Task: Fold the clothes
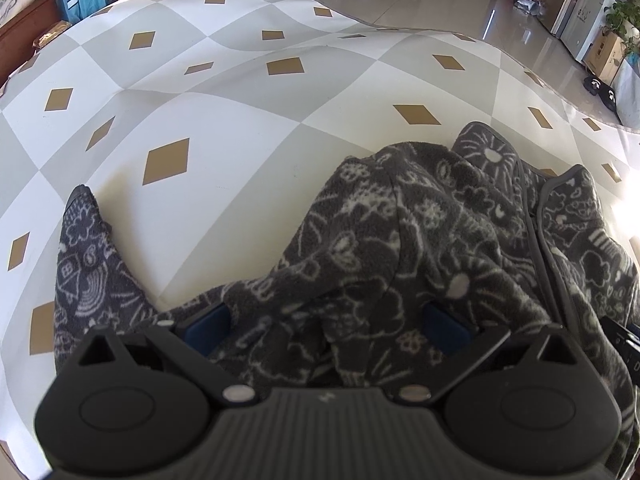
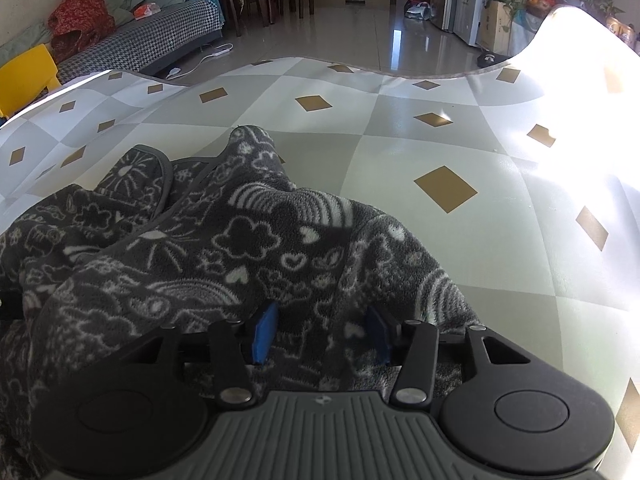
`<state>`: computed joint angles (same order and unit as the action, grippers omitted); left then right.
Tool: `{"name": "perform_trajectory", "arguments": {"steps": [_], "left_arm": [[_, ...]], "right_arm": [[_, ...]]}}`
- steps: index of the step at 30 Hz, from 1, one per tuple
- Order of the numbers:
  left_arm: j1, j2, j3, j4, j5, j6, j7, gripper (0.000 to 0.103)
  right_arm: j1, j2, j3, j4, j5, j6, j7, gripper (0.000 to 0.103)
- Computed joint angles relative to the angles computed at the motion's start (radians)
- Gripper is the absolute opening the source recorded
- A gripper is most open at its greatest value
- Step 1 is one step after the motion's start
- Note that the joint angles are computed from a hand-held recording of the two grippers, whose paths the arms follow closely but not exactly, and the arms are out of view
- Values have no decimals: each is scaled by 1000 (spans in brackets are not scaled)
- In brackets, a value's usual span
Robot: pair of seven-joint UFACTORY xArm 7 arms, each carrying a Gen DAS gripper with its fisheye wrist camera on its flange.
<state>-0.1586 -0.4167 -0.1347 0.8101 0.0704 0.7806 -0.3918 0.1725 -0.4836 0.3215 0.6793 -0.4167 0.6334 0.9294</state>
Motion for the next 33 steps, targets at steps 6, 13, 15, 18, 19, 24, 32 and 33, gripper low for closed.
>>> {"name": "perform_trajectory", "arguments": {"steps": [6, 13, 15, 18, 19, 24, 32, 33], "left_arm": [[0, 26, -9, 9, 10, -13, -21, 103], [-6, 54, -10, 19, 19, -24, -36, 103], [-7, 62, -10, 23, 22, -27, -40, 103], [-8, 78, -10, 32, 26, -31, -46, 103], [-8, 87, -9, 39, 24, -29, -48, 103], [-13, 107, -3, 62, 8, -18, -64, 103], [-33, 36, 15, 35, -32, -11, 10, 103], [-35, 25, 16, 27, -35, -12, 22, 103]], "right_arm": [[-26, 17, 20, 5, -52, -12, 43, 54], [-33, 39, 30, 22, -100, -1, 92, 59], [-33, 46, 27, 26, -111, -3, 102, 61], [-31, 52, 24, 28, -127, -3, 113, 63], [-29, 53, 23, 29, -131, -3, 115, 63], [-6, 42, -10, 28, -86, -6, 90, 63], [26, -78, -21, 7, 22, 18, 19, 62], [32, -92, -19, 7, 38, 32, 5, 62]]}}
